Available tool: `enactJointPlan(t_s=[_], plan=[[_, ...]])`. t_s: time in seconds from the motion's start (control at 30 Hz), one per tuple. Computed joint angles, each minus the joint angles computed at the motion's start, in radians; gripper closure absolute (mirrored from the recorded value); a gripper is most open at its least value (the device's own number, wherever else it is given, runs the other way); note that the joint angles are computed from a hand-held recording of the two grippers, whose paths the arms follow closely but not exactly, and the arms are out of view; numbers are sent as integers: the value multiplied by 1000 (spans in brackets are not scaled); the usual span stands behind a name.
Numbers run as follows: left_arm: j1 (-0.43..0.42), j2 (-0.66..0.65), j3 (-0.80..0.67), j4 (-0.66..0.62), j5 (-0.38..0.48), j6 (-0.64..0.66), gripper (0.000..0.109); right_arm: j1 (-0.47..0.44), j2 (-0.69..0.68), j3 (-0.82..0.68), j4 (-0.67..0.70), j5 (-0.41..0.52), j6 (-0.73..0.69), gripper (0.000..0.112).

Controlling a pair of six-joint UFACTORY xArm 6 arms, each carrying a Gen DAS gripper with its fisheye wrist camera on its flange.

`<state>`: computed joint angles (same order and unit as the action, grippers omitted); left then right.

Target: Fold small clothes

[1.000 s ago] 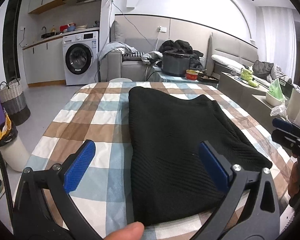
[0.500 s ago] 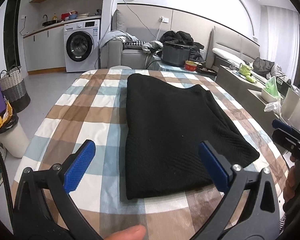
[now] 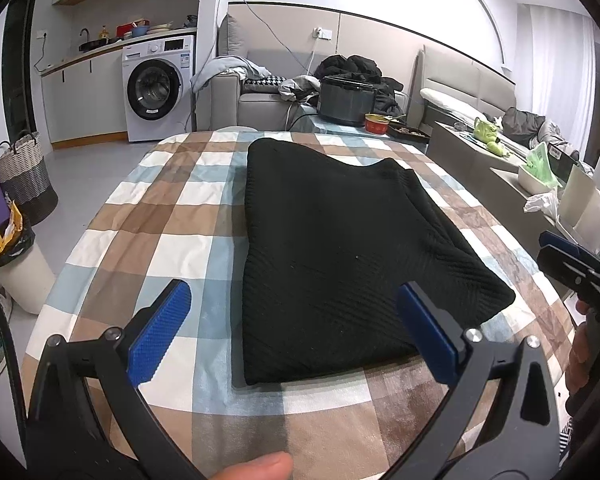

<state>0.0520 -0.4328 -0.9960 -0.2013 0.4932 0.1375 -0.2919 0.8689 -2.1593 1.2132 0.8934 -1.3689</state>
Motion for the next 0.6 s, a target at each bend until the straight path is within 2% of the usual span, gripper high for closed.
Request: enactJointPlan(t_s=[0.6], plan=[[15,18,13,-41,3,39,6,16,-17,33,-23,-1,-22,9]])
